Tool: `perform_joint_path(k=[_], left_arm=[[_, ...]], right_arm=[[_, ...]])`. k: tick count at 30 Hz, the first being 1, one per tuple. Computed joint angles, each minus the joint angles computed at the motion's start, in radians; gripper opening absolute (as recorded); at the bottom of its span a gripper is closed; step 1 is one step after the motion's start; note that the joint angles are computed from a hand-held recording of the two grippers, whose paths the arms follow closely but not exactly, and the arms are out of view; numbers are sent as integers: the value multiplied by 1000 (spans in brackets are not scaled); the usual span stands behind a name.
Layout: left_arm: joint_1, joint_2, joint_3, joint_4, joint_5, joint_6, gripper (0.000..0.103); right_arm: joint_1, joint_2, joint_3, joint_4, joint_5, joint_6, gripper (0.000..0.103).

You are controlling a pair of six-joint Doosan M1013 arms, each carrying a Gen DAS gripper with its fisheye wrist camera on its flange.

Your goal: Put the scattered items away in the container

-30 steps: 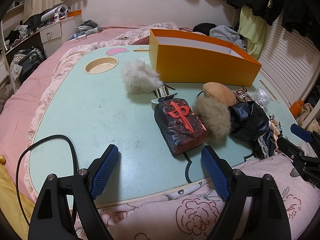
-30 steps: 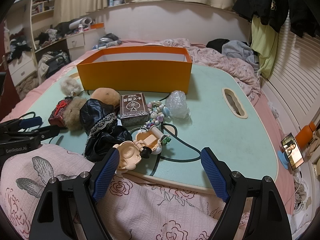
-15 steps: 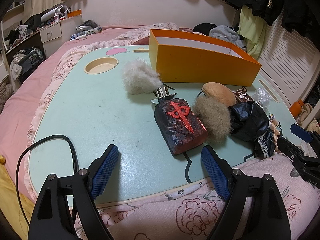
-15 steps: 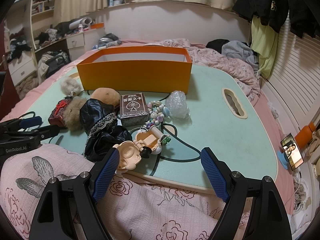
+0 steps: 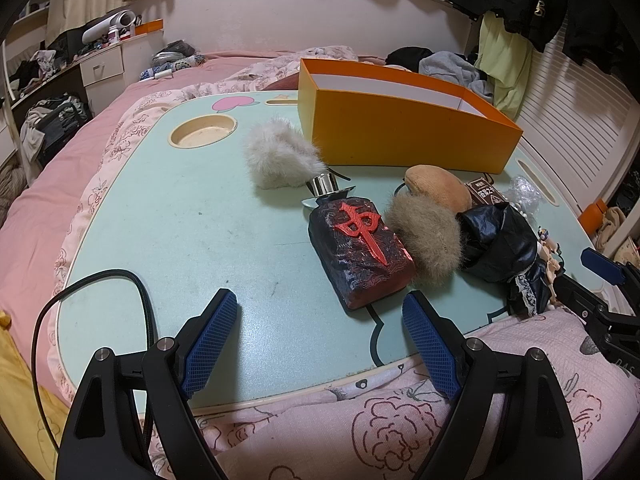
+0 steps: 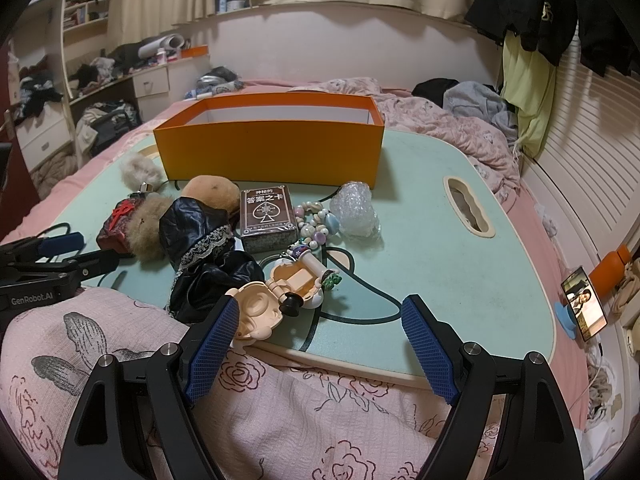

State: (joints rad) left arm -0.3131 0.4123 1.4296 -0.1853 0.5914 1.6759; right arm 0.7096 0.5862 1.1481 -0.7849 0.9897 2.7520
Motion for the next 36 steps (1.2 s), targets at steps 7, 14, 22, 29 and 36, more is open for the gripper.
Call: perform_joint_path(k=[7,14,22,29,36], left_arm=[[0,0,0,-1,-1,0,85],[18,-20,25,-154,-52,128,85],[3,-11,-4,-105,-55,141,73],[3,22,-59,-105,9,144,72],[-5,58,-107,-61,93,130,41]], right_arm=[[0,0,0,0,0,0,83],[4,-57,97,-142,-107,178,78],[-19,-84,137,-104,-178,183,55],[-42,-57,89,44,-183,26,55],[-56,-26,45,200,-166,-130,50]])
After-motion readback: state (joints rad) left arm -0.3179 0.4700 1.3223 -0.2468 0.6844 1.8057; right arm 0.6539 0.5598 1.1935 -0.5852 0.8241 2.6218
